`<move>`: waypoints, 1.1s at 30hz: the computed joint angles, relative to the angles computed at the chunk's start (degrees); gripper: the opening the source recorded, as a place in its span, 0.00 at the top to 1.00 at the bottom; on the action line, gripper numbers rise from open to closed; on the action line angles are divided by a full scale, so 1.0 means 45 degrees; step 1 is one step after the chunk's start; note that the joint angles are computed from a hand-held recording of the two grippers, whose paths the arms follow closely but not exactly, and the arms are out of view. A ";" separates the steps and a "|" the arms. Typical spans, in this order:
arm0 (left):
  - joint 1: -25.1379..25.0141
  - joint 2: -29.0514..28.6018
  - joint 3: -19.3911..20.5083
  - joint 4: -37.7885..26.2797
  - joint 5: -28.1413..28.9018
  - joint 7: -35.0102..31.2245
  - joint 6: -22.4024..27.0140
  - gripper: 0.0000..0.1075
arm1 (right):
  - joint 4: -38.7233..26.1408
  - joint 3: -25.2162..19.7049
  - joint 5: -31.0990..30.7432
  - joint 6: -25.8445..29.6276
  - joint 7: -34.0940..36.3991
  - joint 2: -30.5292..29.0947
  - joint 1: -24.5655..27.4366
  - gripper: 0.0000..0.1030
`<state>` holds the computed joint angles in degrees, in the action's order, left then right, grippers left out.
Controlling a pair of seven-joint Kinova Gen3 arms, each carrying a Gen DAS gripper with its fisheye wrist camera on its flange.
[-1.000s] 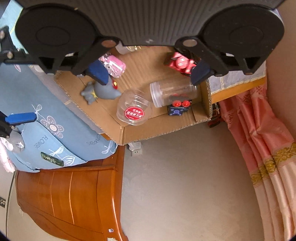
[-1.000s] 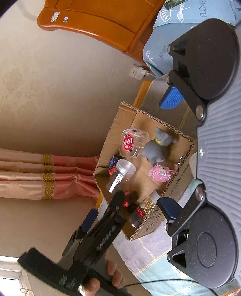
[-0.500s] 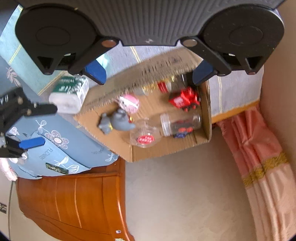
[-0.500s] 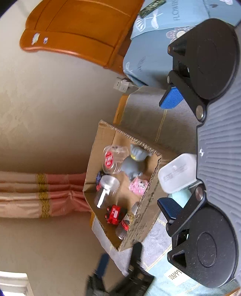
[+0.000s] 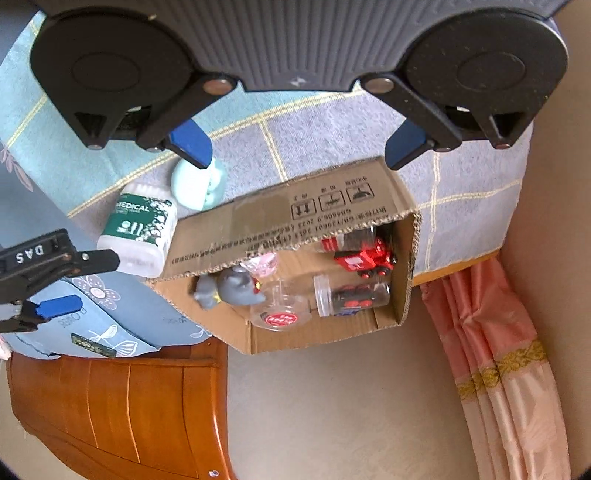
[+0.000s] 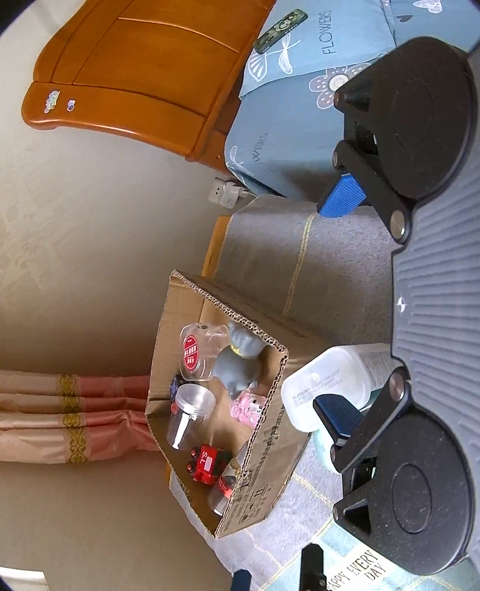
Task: Organize rigid objects
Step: 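Move both tools back toward the white container and blue case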
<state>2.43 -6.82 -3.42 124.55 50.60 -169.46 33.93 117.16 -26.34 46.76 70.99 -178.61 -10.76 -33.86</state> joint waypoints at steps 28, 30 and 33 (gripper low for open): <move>-0.0679 0.0182 -0.0229 -0.0057 0.0594 -0.0649 0.0779 0.07 | 0.0003 0.0197 -0.1709 -0.2320 0.0977 0.0741 -0.0714 0.00; -0.0726 0.0223 -0.0210 -0.0063 0.0589 -0.0687 0.0846 0.07 | 0.0053 0.0269 -0.1610 -0.2515 0.0765 0.0933 -0.0724 0.00; -0.0794 0.0315 -0.0180 -0.0067 0.0601 -0.0817 0.0968 0.07 | 0.0163 0.0380 -0.1279 -0.2560 0.0286 0.1210 -0.0846 0.00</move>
